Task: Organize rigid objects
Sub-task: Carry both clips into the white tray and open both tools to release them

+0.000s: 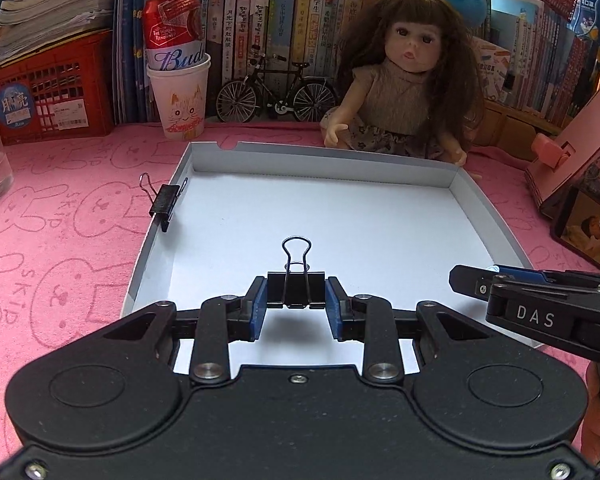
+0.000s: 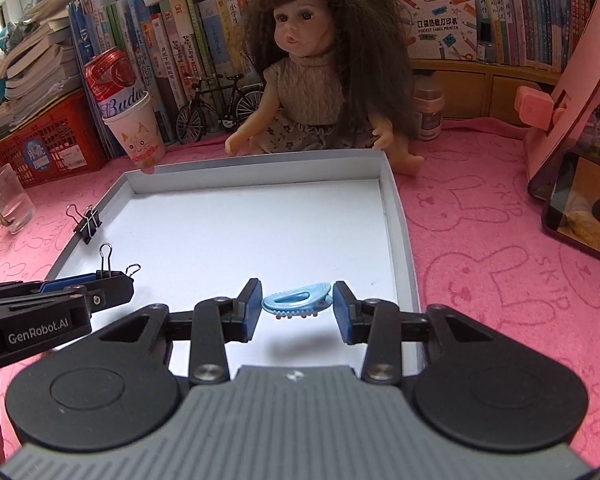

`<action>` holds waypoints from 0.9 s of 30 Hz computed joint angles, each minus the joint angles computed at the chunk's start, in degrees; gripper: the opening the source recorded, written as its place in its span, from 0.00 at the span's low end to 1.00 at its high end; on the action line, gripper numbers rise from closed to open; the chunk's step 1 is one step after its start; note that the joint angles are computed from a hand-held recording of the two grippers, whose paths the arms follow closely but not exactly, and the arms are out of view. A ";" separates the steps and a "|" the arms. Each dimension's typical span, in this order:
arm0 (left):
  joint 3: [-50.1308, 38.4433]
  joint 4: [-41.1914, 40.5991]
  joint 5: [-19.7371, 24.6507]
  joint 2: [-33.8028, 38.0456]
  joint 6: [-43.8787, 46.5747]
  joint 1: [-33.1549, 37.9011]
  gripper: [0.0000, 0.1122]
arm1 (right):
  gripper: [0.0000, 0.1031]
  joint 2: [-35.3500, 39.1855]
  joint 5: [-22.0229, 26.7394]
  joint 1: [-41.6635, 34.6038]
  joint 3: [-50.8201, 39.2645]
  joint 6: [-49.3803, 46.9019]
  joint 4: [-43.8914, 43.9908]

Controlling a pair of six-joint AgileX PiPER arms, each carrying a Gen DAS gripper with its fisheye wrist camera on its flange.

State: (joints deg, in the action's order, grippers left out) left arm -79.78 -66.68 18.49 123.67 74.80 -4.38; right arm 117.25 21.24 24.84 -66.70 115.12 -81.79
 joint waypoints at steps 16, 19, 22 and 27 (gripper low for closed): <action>1.54 -4.39 -2.80 0.95 5.35 -1.40 0.26 | 0.42 2.54 2.65 0.92 -1.79 -2.23 1.25; 1.55 -4.50 -2.94 1.13 5.29 -1.39 0.26 | 0.42 2.81 2.98 1.10 -1.87 -2.48 1.36; 1.90 -6.70 -3.38 1.28 7.62 -1.44 0.26 | 0.42 3.00 3.40 1.26 -2.12 -2.81 1.45; 2.51 -9.23 -4.12 1.13 10.63 -1.72 0.26 | 0.42 3.05 3.69 1.38 -2.16 -3.35 1.53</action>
